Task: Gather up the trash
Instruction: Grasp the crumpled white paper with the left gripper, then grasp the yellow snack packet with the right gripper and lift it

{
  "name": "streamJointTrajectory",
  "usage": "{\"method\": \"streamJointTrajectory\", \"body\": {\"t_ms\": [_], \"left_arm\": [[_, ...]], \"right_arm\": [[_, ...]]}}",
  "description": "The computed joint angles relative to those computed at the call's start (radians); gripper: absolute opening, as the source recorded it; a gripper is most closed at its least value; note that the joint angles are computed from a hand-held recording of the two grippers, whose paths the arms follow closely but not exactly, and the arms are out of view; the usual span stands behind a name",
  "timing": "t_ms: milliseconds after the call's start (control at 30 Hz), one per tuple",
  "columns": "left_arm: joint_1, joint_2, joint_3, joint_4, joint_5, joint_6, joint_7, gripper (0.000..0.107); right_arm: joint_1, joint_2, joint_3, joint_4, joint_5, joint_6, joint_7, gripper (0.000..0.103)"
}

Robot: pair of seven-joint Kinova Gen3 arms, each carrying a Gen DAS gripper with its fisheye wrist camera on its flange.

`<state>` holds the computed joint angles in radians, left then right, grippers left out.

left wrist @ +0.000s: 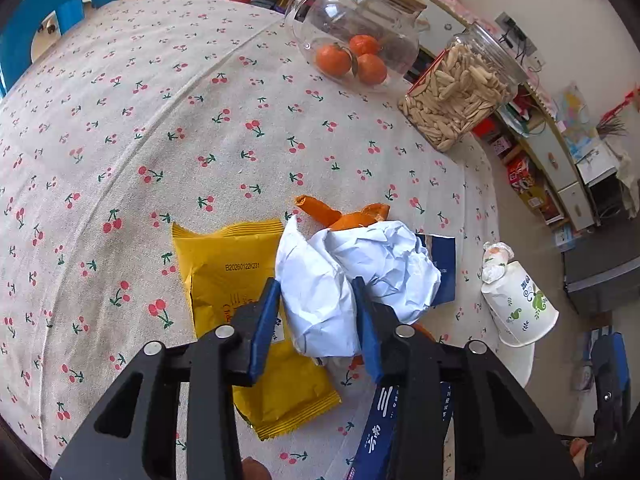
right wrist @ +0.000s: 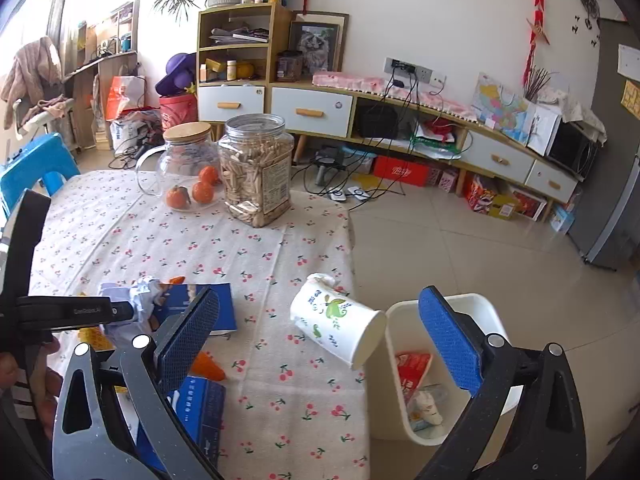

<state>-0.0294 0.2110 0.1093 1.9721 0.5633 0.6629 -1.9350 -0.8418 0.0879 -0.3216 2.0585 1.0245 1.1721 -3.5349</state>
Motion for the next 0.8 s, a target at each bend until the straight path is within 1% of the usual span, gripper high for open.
{"method": "streamJointTrajectory", "body": {"t_ms": [33, 100, 133, 167, 200, 267, 333, 367, 400, 433, 467, 533, 567, 600, 633, 667, 800], "left_arm": [[-0.025, 0.0, 0.006, 0.005, 0.034, 0.012, -0.041, 0.031], [-0.062, -0.015, 0.005, 0.021, 0.092, 0.027, -0.118, 0.03], [-0.08, -0.032, 0.001, 0.033, 0.124, 0.034, -0.158, 0.03], [-0.098, -0.049, -0.008, 0.042, 0.157, 0.045, -0.197, 0.03], [-0.114, -0.07, -0.022, 0.05, 0.187, 0.054, -0.233, 0.03], [-0.139, -0.111, -0.056, 0.06, 0.236, 0.067, -0.293, 0.03], [-0.155, -0.154, -0.096, 0.071, 0.259, 0.059, -0.337, 0.03], [-0.159, -0.172, -0.114, 0.075, 0.261, 0.041, -0.351, 0.03], [-0.161, -0.189, -0.129, 0.082, 0.26, 0.014, -0.361, 0.03], [-0.165, -0.204, -0.145, 0.091, 0.262, -0.011, -0.375, 0.03], [-0.173, -0.212, -0.161, 0.095, 0.274, -0.02, -0.391, 0.03], [-0.198, -0.201, -0.197, 0.088, 0.32, 0.011, -0.436, 0.03], [-0.215, -0.193, -0.212, 0.082, 0.342, 0.038, -0.459, 0.03], [-0.229, -0.19, -0.22, 0.081, 0.357, 0.048, -0.476, 0.03], [-0.24, -0.189, -0.224, 0.08, 0.364, 0.051, -0.489, 0.03], [-0.25, -0.191, -0.227, 0.081, 0.369, 0.052, -0.497, 0.03], [-0.288, -0.176, -0.24, 0.059, 0.367, 0.097, -0.498, 0.03]], "right_arm": [[0.026, -0.004, -0.011, 0.0, -0.004, -0.041, -0.004, 0.096], [0.118, -0.002, -0.073, 0.004, -0.001, -0.122, -0.005, 0.096], [0.149, 0.001, -0.094, 0.006, 0.008, -0.163, -0.007, 0.096], [0.162, 0.004, -0.098, 0.008, 0.019, -0.203, -0.007, 0.096], [0.157, 0.007, -0.083, 0.009, 0.029, -0.244, -0.003, 0.096], [0.095, 0.021, -0.004, -0.002, 0.037, -0.319, 0.023, 0.096], [0.04, 0.042, 0.072, -0.028, 0.013, -0.396, 0.087, 0.096], [0.028, 0.059, 0.091, -0.049, -0.01, -0.42, 0.127, 0.096], [0.03, 0.079, 0.091, -0.072, -0.033, -0.435, 0.168, 0.096], [0.048, 0.104, 0.072, -0.098, -0.052, -0.444, 0.208, 0.096], [0.078, 0.133, 0.035, -0.128, -0.068, -0.441, 0.249, 0.096], [0.146, 0.194, -0.058, -0.193, -0.091, -0.411, 0.33, 0.096], [0.168, 0.223, -0.089, -0.226, -0.105, -0.395, 0.371, 0.096], [0.177, 0.247, -0.101, -0.255, -0.125, -0.387, 0.412, 0.096], [0.177, 0.267, -0.098, -0.282, -0.151, -0.387, 0.452, 0.096], [0.164, 0.283, -0.077, -0.304, -0.184, -0.395, 0.493, 0.096], [0.082, 0.34, 0.067, -0.379, -0.345, -0.441, 0.645, 0.096]]}}
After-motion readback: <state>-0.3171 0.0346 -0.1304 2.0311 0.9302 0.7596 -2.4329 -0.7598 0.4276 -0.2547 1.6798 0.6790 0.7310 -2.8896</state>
